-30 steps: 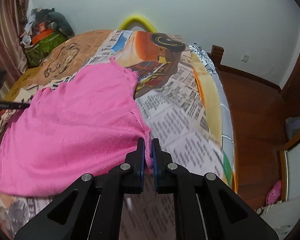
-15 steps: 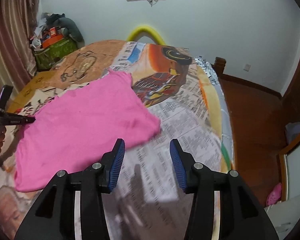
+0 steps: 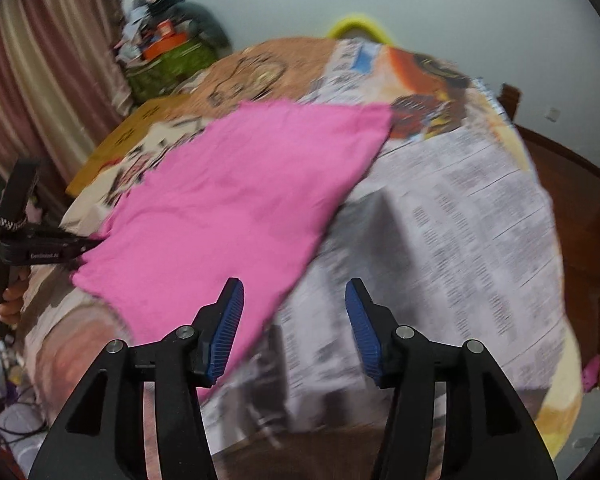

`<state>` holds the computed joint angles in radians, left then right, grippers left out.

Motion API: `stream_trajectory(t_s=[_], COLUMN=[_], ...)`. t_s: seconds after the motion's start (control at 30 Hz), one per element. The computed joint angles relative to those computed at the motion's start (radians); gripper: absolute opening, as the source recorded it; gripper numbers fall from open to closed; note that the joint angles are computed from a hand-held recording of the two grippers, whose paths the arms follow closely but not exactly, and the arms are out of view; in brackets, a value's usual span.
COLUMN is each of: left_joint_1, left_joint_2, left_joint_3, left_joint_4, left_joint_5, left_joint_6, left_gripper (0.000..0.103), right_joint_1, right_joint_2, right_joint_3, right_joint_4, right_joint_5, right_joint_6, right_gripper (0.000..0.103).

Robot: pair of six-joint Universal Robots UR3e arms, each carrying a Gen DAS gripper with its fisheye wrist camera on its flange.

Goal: Fold small clothes

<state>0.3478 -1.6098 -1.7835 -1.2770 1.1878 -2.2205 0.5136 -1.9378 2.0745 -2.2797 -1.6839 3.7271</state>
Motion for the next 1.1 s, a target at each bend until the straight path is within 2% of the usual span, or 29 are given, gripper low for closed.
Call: stream_trajectory(t_s=[0.23, 0.3, 0.33, 0.43, 0.57, 0.67, 0.8, 0.9, 0.93, 1.0, 1.07, 1.1], left_joint_1=[0.009, 0.027, 0.037, 0.080, 0.127, 0.157, 0.183, 0.215, 0.227, 0.238, 0.243, 0.243], left_joint_2=[0.115, 0.129, 0.129, 0.120, 0.132, 0.166, 0.192, 0.215, 0.226, 0.239, 0.254, 0.268], left_joint_3=[-0.106, -0.121, -0.124, -0.119, -0.129, -0.146, -0.145, -0.148, -0.156, -0.161, -0.175, -0.193], left_joint_4=[0.035, 0.049, 0.057, 0.052, 0.042, 0.048, 0.067, 0.068, 0.068, 0.048, 0.026, 0.027], left_joint_5=[-0.023, -0.021, -0.023, -0.035, -0.044, -0.055, -0.042, -0.050, -0.054, -0.051, -0.040, -0.033], left_joint_6=[0.040, 0.052, 0.055, 0.069, 0.101, 0.125, 0.144, 0.184, 0.204, 0.245, 0.291, 0.315], left_gripper=[0.011, 0.012, 0.014, 0.020, 0.029, 0.032, 0.033, 0.041, 0.047, 0.055, 0.059, 0.060], right_joint_1=[0.038, 0.035, 0.035, 0.031, 0.077, 0.108, 0.097, 0.091, 0.108, 0.139, 0.162, 0.181], right_joint_2=[0.074, 0.063, 0.056, 0.041, 0.061, 0.063, 0.011, -0.043, -0.044, -0.046, -0.042, -0.033], right_joint_3=[0.027, 0.068, 0.081, 0.090, 0.072, 0.060, 0.074, 0.071, 0.057, 0.031, 0.014, 0.007], right_joint_4=[-0.015, -0.048, -0.059, -0.043, -0.026, 0.002, 0.034, 0.077, 0.090, 0.107, 0.110, 0.100], right_joint_5=[0.053, 0.066, 0.061, 0.050, -0.006, -0.046, -0.040, -0.030, -0.044, -0.065, -0.075, -0.088], right_joint_6=[0.035, 0.045, 0.049, 0.039, 0.037, 0.044, 0.072, 0.116, 0.136, 0.158, 0.168, 0.170], right_gripper=[0.049, 0.046, 0.039, 0.010, 0.005, 0.004, 0.004, 0.005, 0.007, 0.016, 0.038, 0.040])
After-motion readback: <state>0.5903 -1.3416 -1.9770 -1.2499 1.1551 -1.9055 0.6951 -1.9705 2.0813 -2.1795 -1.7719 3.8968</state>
